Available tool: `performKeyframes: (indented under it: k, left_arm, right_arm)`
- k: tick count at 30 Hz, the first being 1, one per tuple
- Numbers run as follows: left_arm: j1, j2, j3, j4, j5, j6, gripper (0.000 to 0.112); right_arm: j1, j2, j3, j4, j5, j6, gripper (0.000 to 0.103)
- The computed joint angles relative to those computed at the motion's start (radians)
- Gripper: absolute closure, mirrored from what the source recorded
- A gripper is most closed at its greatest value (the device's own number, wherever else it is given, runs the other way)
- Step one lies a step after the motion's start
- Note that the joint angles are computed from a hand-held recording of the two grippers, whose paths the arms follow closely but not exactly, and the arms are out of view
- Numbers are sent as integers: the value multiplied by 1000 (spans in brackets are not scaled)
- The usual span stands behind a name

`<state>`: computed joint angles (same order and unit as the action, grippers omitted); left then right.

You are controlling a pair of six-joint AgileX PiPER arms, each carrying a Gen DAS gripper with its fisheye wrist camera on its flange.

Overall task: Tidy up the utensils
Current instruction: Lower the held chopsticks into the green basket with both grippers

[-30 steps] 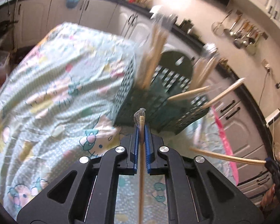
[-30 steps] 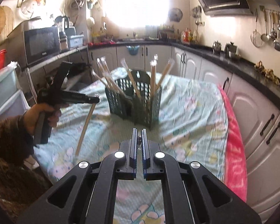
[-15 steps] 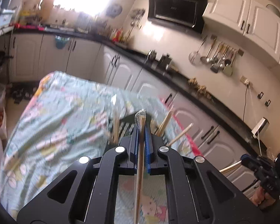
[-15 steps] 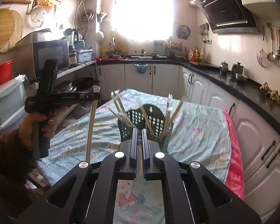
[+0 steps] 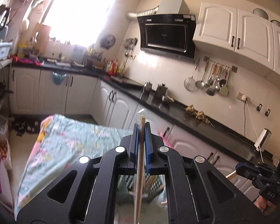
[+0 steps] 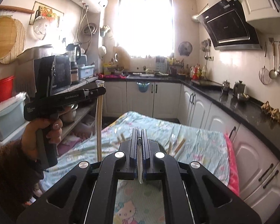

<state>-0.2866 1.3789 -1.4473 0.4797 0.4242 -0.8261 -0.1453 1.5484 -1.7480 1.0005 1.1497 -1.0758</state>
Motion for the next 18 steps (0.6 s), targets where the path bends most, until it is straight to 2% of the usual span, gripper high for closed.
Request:
performKeyframes:
  k: [12,18]
  left_arm:
    - [-24,163,-272,155,81,-60,109]
    - [-49,253,-308,413,76,-272,109]
  right_arm:
    - [53,216,-403,-76,-1,235,99]
    - [95,287,-484,-129,-34,294,99]
